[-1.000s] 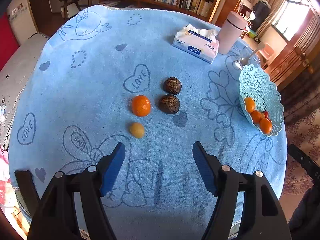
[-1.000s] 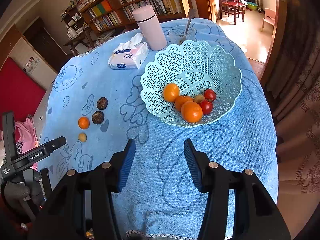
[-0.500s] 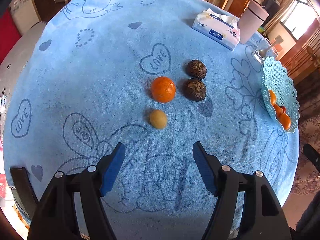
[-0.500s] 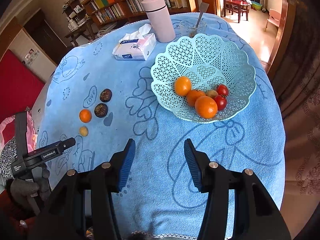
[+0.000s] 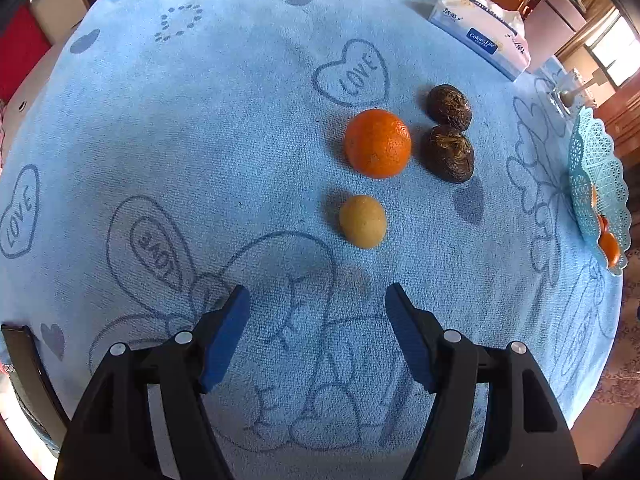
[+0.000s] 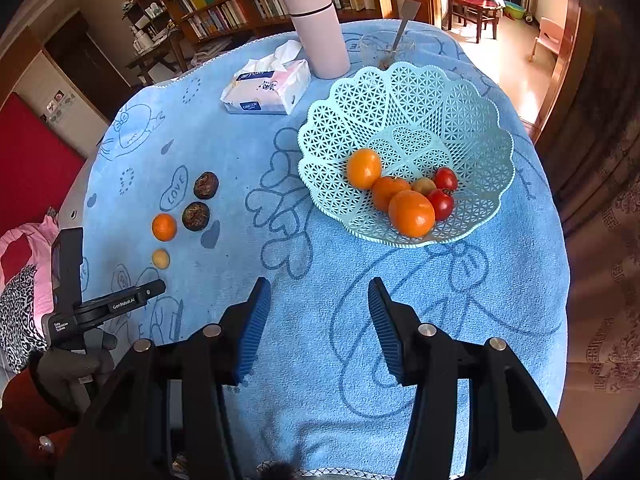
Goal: Organize fruits
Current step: 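Withdraw both open tools from the basket toward the remaining fruits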
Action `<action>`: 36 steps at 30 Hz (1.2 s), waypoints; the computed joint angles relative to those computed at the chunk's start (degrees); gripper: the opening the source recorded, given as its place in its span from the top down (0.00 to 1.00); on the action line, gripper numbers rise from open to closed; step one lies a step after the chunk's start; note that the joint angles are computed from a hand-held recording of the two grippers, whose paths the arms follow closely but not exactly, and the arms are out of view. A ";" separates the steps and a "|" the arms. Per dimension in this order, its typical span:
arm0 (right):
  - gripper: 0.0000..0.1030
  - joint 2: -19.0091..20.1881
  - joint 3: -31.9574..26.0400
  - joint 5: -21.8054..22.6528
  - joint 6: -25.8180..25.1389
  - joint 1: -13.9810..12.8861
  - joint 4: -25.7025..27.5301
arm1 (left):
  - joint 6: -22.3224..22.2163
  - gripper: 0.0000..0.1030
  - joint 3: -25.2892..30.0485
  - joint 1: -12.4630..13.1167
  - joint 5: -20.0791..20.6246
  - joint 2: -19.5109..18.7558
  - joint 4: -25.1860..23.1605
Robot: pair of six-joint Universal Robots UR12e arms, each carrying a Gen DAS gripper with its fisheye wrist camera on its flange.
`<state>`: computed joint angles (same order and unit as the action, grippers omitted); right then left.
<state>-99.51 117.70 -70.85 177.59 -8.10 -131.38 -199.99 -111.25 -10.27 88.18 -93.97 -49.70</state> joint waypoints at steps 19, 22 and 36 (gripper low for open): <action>0.49 0.33 -0.19 -0.06 -0.54 0.06 0.73 | 0.74 0.25 0.83 -0.90 1.04 -1.46 0.63; 0.49 0.16 0.11 0.23 -0.17 -0.09 0.53 | 1.12 0.25 0.14 -0.63 0.96 -0.31 0.80; 0.49 1.04 -0.53 -0.54 -2.07 1.74 3.29 | 1.49 0.25 -1.63 0.93 -1.68 1.23 3.31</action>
<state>-98.48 117.17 -71.38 175.52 -6.37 -128.09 -198.50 -112.88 -9.34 86.51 -92.74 -46.39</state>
